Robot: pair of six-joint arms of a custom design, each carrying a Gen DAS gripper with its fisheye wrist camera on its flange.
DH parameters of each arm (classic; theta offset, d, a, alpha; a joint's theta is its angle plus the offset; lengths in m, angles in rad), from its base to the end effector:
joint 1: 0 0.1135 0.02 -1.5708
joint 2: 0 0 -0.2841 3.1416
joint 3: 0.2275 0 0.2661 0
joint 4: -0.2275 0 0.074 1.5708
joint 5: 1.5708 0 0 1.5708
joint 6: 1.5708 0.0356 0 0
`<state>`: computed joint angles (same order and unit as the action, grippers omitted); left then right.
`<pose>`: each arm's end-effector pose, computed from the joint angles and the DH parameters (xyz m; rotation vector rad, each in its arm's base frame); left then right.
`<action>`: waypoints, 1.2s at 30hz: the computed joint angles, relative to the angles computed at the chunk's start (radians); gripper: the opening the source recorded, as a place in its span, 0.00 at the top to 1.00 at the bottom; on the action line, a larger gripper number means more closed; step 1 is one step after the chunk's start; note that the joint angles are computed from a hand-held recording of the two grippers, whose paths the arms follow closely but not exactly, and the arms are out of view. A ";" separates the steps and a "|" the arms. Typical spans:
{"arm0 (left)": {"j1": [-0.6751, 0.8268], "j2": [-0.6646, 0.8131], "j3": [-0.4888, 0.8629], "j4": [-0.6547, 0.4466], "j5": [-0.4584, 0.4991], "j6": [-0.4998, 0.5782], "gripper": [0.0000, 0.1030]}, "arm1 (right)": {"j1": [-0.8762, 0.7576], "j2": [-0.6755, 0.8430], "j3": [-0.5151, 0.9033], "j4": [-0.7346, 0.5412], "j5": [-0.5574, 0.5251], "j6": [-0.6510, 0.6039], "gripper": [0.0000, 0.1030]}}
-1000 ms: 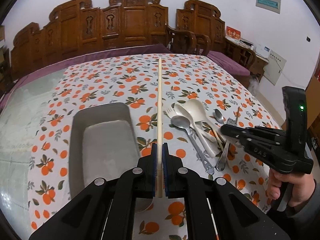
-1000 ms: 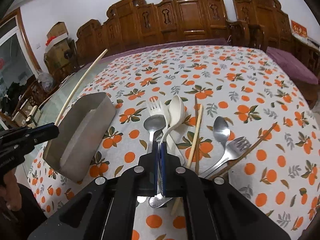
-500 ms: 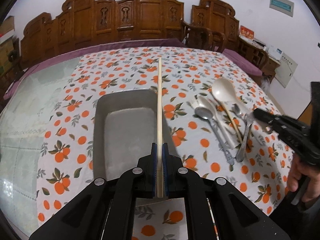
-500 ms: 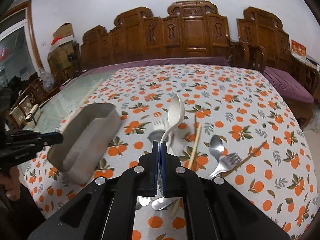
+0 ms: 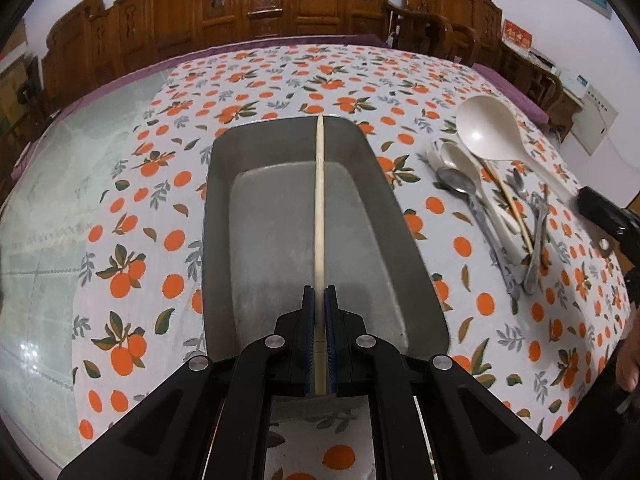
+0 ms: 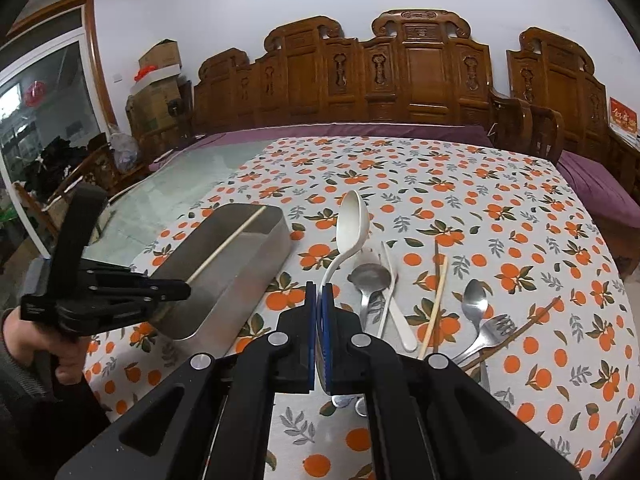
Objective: Organize utensils
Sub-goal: 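Lower the chopstick into the tray and open the left tool while the right tool drops the white spoon in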
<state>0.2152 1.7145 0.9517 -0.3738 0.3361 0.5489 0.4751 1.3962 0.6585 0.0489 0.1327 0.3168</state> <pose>0.3296 0.0600 0.1613 0.5299 2.5581 -0.1963 0.2576 0.1272 0.1939 -0.1083 2.2643 0.2736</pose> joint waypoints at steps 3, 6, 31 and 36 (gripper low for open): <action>-0.003 0.017 0.009 0.006 -0.009 -0.012 0.96 | 0.017 -0.002 0.007 -0.004 0.000 0.003 0.97; -0.003 0.026 0.016 0.012 -0.014 -0.021 0.96 | 0.035 0.007 0.026 -0.013 0.004 0.003 0.97; 0.167 -0.043 0.127 -0.016 0.146 -0.025 0.68 | 0.164 0.382 0.392 -0.060 -0.038 0.087 0.97; 0.182 -0.045 0.138 -0.015 0.157 -0.027 0.68 | 0.173 0.471 0.471 -0.087 -0.045 0.096 0.97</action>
<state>0.3977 1.6695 1.0892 -0.3884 0.4933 0.5222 0.6482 1.8676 1.1297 -0.0379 0.0877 0.4127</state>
